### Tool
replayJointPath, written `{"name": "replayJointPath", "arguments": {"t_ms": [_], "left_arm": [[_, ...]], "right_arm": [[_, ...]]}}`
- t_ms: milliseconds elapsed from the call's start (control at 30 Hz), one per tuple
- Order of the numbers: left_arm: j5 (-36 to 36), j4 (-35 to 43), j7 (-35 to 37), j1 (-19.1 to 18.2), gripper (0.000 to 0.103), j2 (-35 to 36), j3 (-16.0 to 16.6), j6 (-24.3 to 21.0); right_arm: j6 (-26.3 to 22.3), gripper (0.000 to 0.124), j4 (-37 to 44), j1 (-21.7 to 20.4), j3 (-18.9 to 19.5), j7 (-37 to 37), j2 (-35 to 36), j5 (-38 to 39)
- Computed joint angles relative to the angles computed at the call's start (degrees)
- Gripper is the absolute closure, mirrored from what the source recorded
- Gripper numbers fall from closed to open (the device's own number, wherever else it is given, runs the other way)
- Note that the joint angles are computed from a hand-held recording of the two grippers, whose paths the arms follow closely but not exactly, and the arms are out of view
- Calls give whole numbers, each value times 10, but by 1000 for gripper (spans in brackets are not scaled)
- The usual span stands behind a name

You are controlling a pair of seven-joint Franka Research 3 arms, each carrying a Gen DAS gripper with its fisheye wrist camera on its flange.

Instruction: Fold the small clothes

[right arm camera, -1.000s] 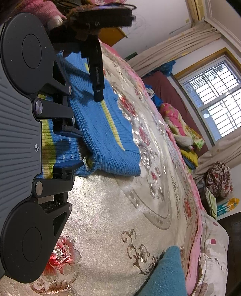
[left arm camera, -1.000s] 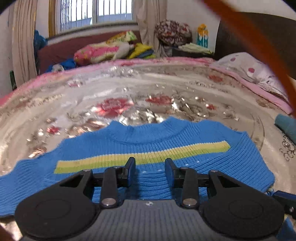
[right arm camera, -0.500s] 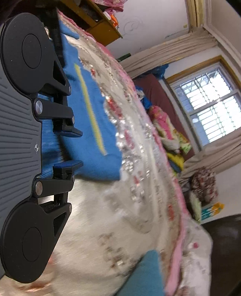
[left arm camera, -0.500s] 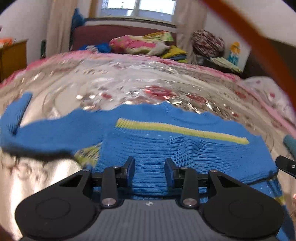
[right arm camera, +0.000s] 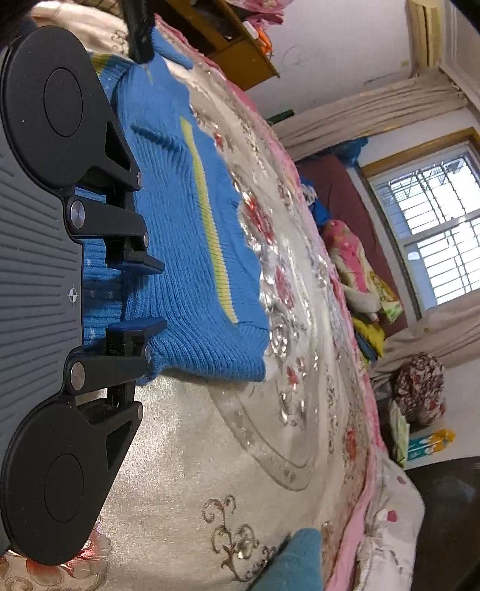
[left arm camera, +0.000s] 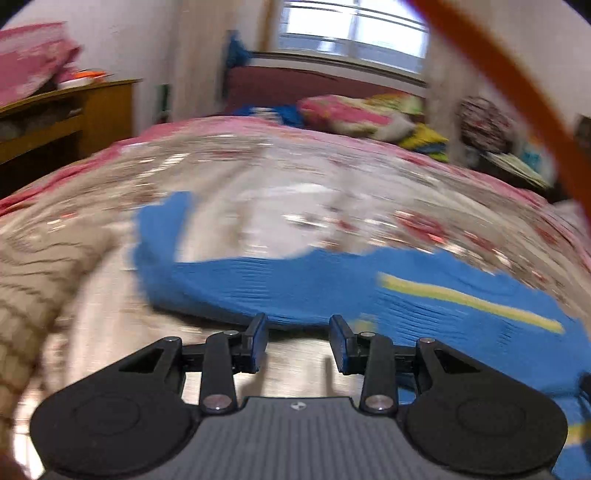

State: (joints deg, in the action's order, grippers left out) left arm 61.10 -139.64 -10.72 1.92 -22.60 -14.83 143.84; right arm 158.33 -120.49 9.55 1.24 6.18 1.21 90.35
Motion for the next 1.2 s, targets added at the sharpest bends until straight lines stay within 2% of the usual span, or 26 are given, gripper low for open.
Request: {"name": "replayJointPath", "arguments": {"t_ms": [133, 233, 333, 400, 500, 567, 600, 700, 800, 900, 967, 1033, 1133, 1200], "left_arm": [[-20, -24, -63, 23, 61, -26, 12, -5], [-16, -6, -73, 40, 61, -10, 9, -40], [0, 12, -84, 50, 60, 6, 20, -41], [-5, 30, -70, 52, 59, 23, 29, -52], [-54, 49, -3, 44, 58, 42, 50, -72], [-61, 42, -1, 46, 58, 40, 56, -63], [-61, 39, -4, 49, 61, 40, 59, -53], [-46, 31, -30, 60, 87, 32, 56, -38], [-31, 33, -38, 64, 89, 32, 53, -23], [2, 39, -44, 66, 89, 32, 51, 27], [28, 43, -60, 68, 89, 33, 49, 79], [62, 50, -84, 71, 89, 37, 47, 152], [126, 77, -109, 73, 89, 59, 27, 239], [158, 98, -90, 56, 89, 83, 11, 266]], "right_arm": [[-1, 98, -4, 1, 0, -14, -6, 15], [-9, 98, -2, -1, -2, -4, -4, 18], [-11, 97, -7, -2, -3, 8, -12, 12], [-15, 94, -15, -1, -4, 12, -23, 13], [-20, 93, -27, 5, -3, 29, -43, -1], [-25, 93, -33, 11, -3, 44, -53, -15], [-30, 93, -37, 14, -2, 55, -59, -27], [-41, 93, -46, 23, -4, 54, -73, -43], [-45, 93, -52, 32, -6, 36, -83, -41], [-46, 93, -51, 36, -10, 39, -82, -32], [-44, 93, -50, 35, -11, 52, -76, -29], [-48, 93, -48, 32, -13, 74, -70, -39], [-50, 93, -48, 27, -15, 95, -65, -50], [-48, 93, -49, 25, -14, 98, -66, -49]]}}
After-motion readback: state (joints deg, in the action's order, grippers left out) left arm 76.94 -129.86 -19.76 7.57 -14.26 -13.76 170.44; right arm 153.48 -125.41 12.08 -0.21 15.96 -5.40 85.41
